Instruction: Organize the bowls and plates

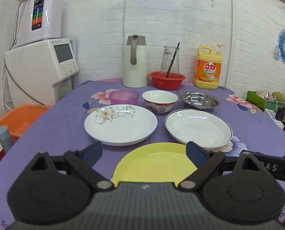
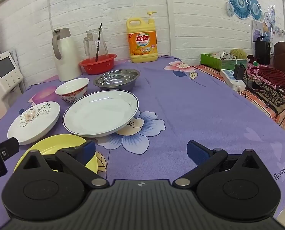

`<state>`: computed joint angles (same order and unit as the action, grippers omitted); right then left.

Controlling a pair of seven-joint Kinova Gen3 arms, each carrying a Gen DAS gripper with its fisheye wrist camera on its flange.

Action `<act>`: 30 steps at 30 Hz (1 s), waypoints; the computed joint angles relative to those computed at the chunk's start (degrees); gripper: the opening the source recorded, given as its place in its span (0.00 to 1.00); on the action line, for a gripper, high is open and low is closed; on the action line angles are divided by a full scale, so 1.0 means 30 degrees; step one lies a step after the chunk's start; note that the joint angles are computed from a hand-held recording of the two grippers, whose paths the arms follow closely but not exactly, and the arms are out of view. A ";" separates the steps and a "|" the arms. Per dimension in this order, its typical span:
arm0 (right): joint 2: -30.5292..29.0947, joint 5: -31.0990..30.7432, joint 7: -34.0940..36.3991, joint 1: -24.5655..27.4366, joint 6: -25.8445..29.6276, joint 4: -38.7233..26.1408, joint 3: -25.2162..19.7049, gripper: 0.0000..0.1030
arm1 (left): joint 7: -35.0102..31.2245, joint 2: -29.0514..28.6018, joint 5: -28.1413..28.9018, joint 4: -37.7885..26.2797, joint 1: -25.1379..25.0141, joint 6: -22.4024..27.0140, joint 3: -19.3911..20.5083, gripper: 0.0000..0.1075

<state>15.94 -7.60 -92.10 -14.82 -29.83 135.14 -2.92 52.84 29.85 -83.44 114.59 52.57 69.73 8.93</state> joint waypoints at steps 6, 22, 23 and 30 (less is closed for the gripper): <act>-0.0087 0.0169 -0.0054 0.0067 0.0473 -0.0159 -0.0057 1.00 | -0.0150 0.0045 0.0104 -0.0101 0.0034 0.0114 0.0014 0.86; -0.0048 0.0011 0.0071 -0.0083 0.0516 -0.0224 -0.0030 1.00 | -0.0315 0.0224 -0.0002 -0.0198 -0.0128 -0.0375 -0.0174 0.86; -0.0041 0.0118 0.0009 -0.0017 0.0464 -0.0197 -0.0067 1.00 | -0.0303 0.0222 -0.0005 -0.0176 -0.0118 -0.0387 -0.0165 0.86; 0.0022 0.0144 -0.0007 -0.0040 0.0440 -0.0205 -0.0052 1.00 | -0.0280 0.0232 -0.0036 -0.0167 -0.0126 -0.0444 -0.0172 0.86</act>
